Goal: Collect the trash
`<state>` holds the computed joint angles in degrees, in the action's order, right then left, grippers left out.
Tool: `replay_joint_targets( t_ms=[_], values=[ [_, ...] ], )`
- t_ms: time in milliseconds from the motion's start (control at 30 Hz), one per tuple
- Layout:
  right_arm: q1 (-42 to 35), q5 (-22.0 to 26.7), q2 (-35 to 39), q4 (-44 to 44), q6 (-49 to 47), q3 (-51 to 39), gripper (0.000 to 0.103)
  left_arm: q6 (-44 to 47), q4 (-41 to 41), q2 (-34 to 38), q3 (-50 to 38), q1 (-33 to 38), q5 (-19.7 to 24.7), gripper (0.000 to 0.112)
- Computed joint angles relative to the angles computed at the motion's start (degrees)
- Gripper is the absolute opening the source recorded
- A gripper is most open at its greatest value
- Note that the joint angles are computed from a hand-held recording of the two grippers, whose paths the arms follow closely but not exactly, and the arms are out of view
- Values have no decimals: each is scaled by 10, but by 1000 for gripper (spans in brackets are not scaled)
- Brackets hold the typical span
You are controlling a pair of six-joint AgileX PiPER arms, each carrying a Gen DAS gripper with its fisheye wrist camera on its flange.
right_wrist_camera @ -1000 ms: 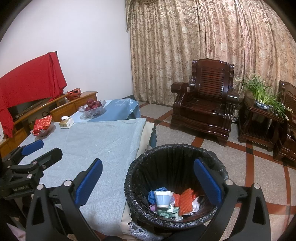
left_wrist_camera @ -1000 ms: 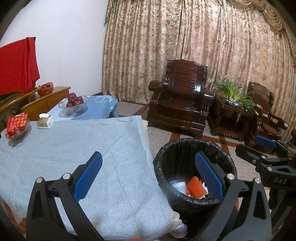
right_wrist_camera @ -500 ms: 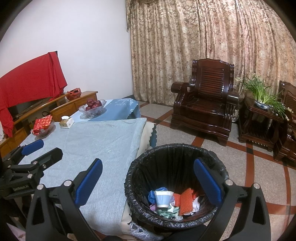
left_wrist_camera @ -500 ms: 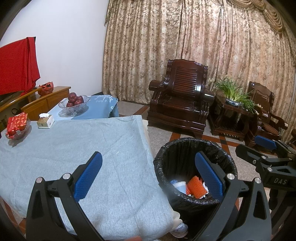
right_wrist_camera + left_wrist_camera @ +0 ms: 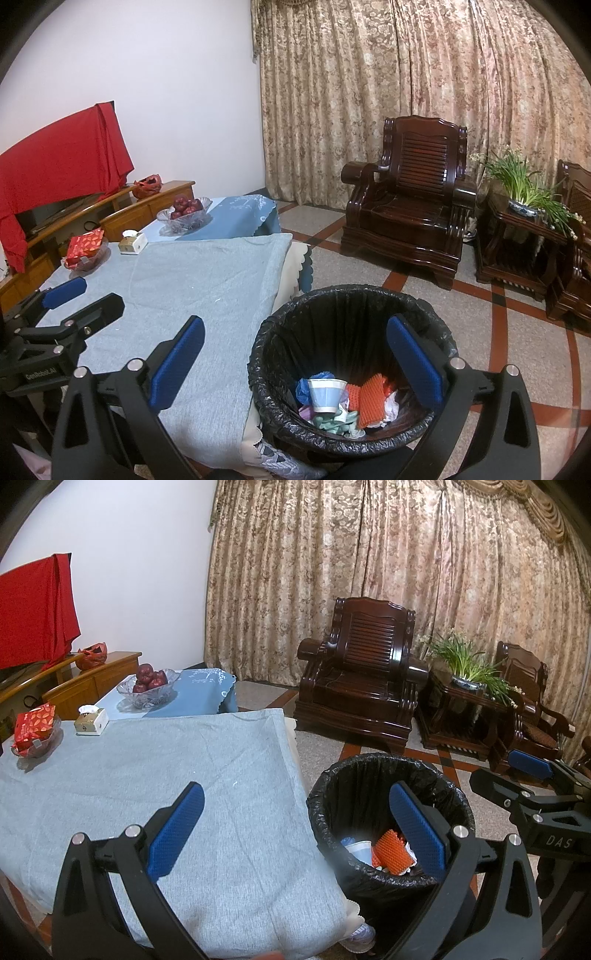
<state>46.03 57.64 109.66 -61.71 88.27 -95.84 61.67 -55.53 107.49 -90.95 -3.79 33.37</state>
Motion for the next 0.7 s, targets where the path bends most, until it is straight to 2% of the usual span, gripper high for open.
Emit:
replay_joint_targets(
  t_ms=[700],
  values=[
    [0,0,1,2,-2,-1,97,-8,8,1,-7,3,6,98]
  ],
)
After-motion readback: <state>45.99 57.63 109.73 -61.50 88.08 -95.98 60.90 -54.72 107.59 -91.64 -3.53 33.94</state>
